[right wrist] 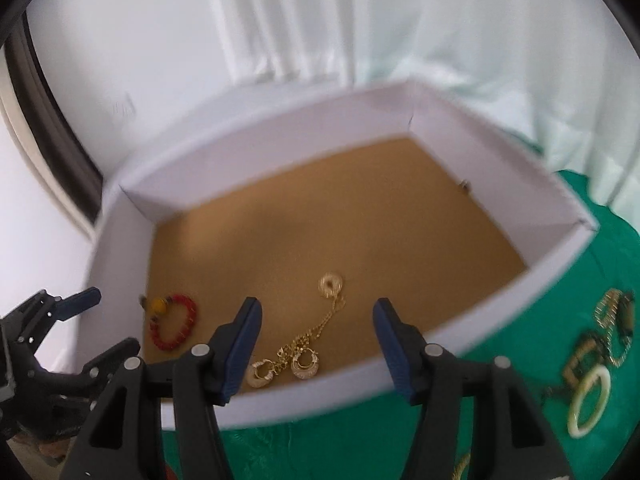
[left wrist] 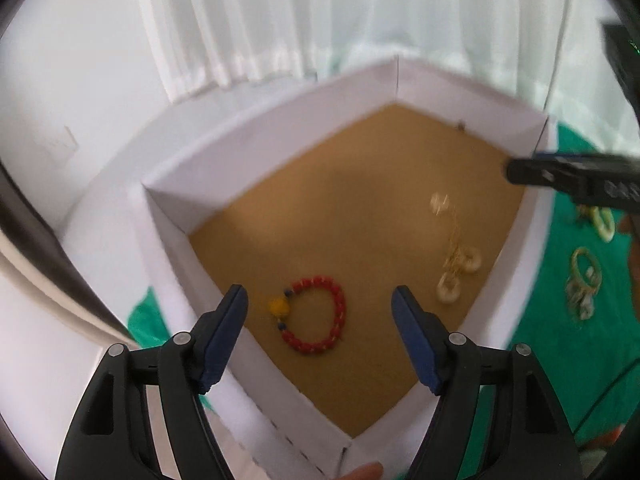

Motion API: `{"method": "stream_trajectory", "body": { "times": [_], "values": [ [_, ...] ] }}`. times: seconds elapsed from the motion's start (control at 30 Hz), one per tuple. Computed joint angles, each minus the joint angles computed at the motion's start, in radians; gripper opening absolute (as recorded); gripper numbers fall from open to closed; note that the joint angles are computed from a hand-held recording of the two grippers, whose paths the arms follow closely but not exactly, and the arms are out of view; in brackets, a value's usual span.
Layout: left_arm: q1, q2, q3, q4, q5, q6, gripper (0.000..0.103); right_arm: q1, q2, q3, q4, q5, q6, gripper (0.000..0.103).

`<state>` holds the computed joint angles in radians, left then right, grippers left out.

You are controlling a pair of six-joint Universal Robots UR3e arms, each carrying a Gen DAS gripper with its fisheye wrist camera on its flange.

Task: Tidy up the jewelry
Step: 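Carry both items into the white box and open both tools, then grasp the silver chain with square pendant with the left tool while the right tool grasps the gold bangle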

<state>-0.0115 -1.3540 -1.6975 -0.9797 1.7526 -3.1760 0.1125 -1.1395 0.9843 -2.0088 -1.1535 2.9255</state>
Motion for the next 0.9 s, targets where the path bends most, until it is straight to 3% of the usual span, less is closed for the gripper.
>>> {"method": "stream_trajectory", "body": {
  "times": [0.1, 0.23, 0.37, 0.5, 0.63, 0.73, 0.8, 0.9],
  "values": [
    [-0.047, 0.06, 0.009, 0.021, -0.004, -0.027, 0.097, -0.116, -0.226, 0.263, -0.109, 0.094, -0.018, 0.082],
    [-0.122, 0.119, -0.01, 0.072, -0.099, -0.06, 0.102, -0.34, -0.566, 0.582, -0.143, 0.172, -0.133, 0.083],
    [-0.229, 0.064, -0.035, 0.136, -0.188, -0.092, 0.102, -0.575, -0.874, 0.868, -0.093, 0.128, -0.278, 0.083],
    [-0.356, -0.095, -0.077, 0.236, -0.185, -0.139, 0.102, -0.834, -1.148, 1.1, 0.132, 0.134, -0.464, 0.083],
    [-0.445, -0.235, -0.104, 0.323, -0.142, -0.17, 0.102, -0.897, -1.279, 1.258, 0.16, 0.074, -0.531, 0.083],
    [-0.493, -0.311, -0.096, 0.363, -0.091, -0.174, 0.102, -0.905, -1.329, 1.356, 0.102, 0.054, -0.545, 0.083],
    [-0.514, -0.353, -0.085, 0.361, -0.055, -0.176, 0.102, -0.97, -1.424, 1.391, 0.175, 0.081, -0.601, 0.083],
    [-0.517, -0.364, -0.104, 0.379, -0.044, -0.177, 0.103, -0.944, -1.413, 1.434, 0.101, 0.082, -0.554, 0.083]
  ]
}}
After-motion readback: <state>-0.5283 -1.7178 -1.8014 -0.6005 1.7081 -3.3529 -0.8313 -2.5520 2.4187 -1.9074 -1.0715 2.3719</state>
